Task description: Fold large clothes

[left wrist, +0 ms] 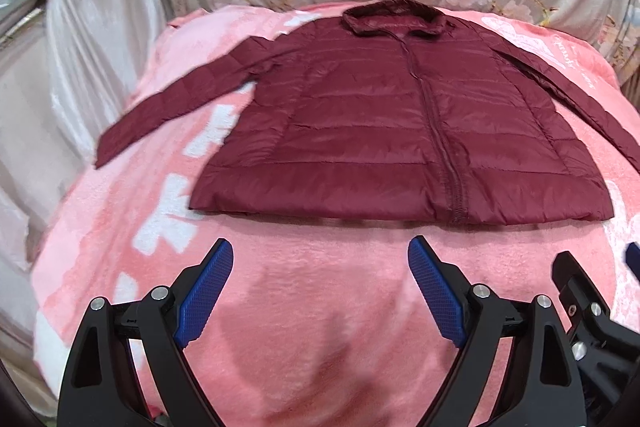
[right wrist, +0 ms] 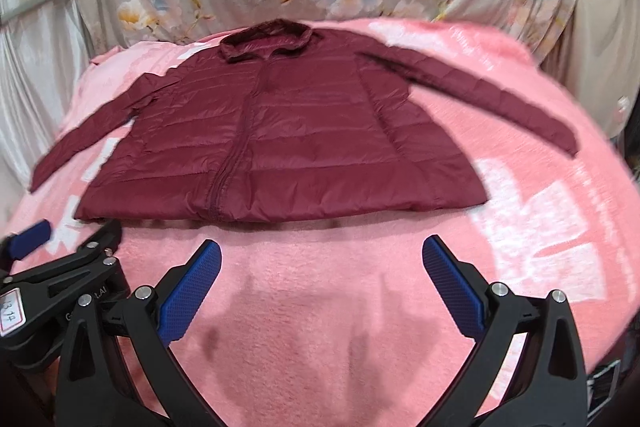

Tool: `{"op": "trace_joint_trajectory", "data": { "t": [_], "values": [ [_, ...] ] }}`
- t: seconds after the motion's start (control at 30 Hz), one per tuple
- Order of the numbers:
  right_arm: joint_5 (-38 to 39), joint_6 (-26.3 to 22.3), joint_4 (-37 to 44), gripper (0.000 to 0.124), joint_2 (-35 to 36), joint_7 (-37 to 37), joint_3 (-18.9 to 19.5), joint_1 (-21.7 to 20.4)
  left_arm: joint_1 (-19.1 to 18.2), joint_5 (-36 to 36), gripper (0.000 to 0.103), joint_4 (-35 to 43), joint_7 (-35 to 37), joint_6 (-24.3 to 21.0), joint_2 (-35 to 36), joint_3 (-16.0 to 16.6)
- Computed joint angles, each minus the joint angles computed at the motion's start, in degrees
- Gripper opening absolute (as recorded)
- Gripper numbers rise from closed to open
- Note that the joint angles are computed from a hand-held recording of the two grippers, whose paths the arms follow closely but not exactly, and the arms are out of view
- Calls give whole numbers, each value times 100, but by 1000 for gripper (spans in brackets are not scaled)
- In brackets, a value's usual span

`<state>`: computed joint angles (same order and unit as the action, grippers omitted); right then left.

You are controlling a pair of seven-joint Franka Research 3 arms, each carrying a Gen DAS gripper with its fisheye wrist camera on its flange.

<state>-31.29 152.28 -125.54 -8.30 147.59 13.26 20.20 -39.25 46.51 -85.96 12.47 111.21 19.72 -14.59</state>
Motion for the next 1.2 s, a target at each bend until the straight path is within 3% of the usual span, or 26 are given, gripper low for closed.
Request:
{"op": "trace_joint_trajectory", "data": {
  "t": [0.13,0.27,0.43,0.5,0.6,0.73,0.8,0.87,0.9,0.97,1.0,1.13,1.2],
  "values": [
    [422,134,-34,98,70,-68,-299,-226,163,-94,87,-71,79,333,8,42],
    [531,419,-1,98,192,93,-632,-683,237,-65,87,75,162,321,131,134],
    [1159,1169,153,98,663,260,-1191,-1295,360,15,87,236,298,382,264,284],
    [1015,1115,357,98,891,554,-1351,-1449,382,105,87,333,318,354,340,350],
    [756,1144,590,98,1200,1040,-1643,-1535,487,64,87,461,358,381,462,423],
    [1395,1479,747,98,1584,1049,-1898,-1598,615,-6,87,444,279,546,518,507],
    [1224,1720,828,98,1734,1438,-2201,-1430,652,27,87,392,198,620,521,545],
    [1020,1766,1071,81,1913,1607,-2427,-1280,701,-17,87,412,222,622,559,554],
    [1252,1717,1201,59,2013,1367,-2364,-1340,728,-77,87,469,274,561,605,557],
    [1716,1744,1486,36,2258,1027,-2289,-1403,750,-158,88,589,373,396,698,578],
    [1955,1733,1683,15,2394,818,-2214,-1436,766,-173,88,605,391,365,720,597],
    [1264,1447,2665,5,2783,915,-2837,-662,826,-116,88,523,363,310,676,669],
    [1230,1560,3376,5,3058,332,-2599,-587,870,-99,88,507,367,244,658,692]
  ]
}}
